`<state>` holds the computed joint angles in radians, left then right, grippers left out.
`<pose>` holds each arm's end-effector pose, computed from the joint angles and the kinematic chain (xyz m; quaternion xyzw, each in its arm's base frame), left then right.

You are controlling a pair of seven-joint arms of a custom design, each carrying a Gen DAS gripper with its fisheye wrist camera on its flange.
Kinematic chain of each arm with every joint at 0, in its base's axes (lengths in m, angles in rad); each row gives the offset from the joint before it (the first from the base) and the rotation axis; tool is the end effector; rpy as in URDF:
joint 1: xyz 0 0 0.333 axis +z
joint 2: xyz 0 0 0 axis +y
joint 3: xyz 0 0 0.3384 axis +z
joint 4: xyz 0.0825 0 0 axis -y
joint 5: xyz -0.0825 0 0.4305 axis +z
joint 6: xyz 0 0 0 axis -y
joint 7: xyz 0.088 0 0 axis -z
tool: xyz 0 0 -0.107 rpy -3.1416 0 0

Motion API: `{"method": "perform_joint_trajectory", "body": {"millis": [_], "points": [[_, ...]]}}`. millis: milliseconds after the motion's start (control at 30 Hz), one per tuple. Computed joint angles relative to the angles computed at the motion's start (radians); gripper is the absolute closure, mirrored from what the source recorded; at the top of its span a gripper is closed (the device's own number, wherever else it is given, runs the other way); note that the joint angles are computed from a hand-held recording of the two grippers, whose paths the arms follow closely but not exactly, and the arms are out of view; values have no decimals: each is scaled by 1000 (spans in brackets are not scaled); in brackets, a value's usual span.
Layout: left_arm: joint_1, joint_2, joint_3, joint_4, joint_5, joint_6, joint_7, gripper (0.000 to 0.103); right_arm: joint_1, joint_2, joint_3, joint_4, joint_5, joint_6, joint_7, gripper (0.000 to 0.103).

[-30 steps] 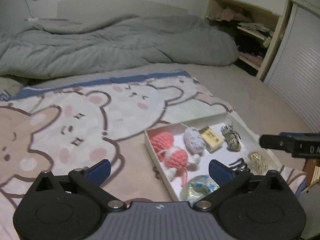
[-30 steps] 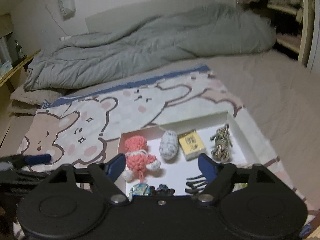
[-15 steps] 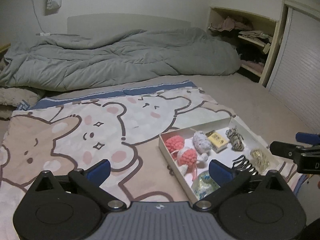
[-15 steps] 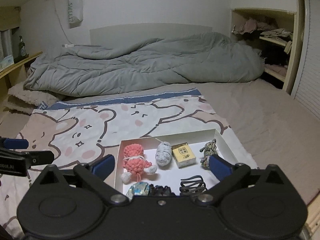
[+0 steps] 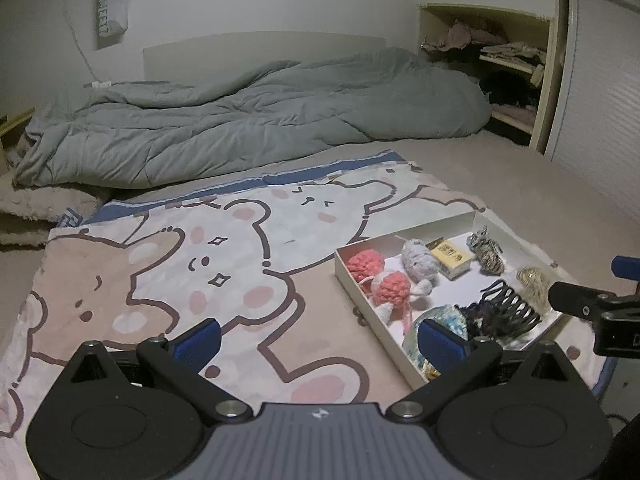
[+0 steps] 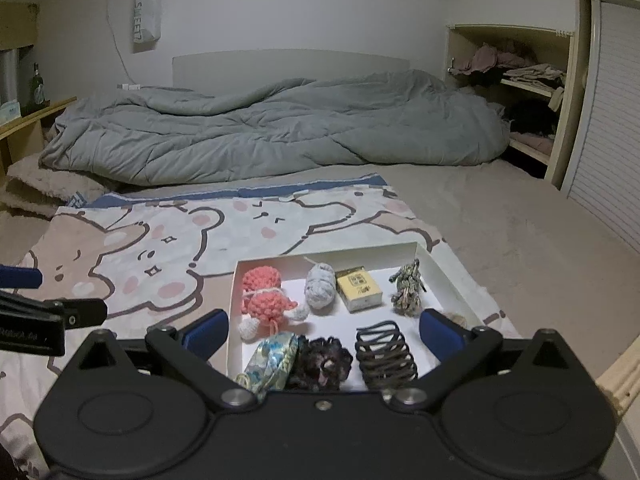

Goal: Organize objects

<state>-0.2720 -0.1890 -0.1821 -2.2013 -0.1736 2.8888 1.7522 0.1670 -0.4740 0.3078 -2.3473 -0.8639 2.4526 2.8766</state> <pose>0.5237 -0.2512 0.5683 -0.4618 0.7789 -0.3602 0.2242 0.4299 0.2402 0.5692 -0.5315 0.7064 -0.3824 0.2689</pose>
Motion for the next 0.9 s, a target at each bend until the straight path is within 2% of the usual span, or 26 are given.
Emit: {"method": "perform_joint_trajectory", "body": {"millis": [900], "points": [[6, -5, 3, -4, -4, -37, -7, 0, 7, -10, -5, -32, 31, 3, 0, 0]]}}
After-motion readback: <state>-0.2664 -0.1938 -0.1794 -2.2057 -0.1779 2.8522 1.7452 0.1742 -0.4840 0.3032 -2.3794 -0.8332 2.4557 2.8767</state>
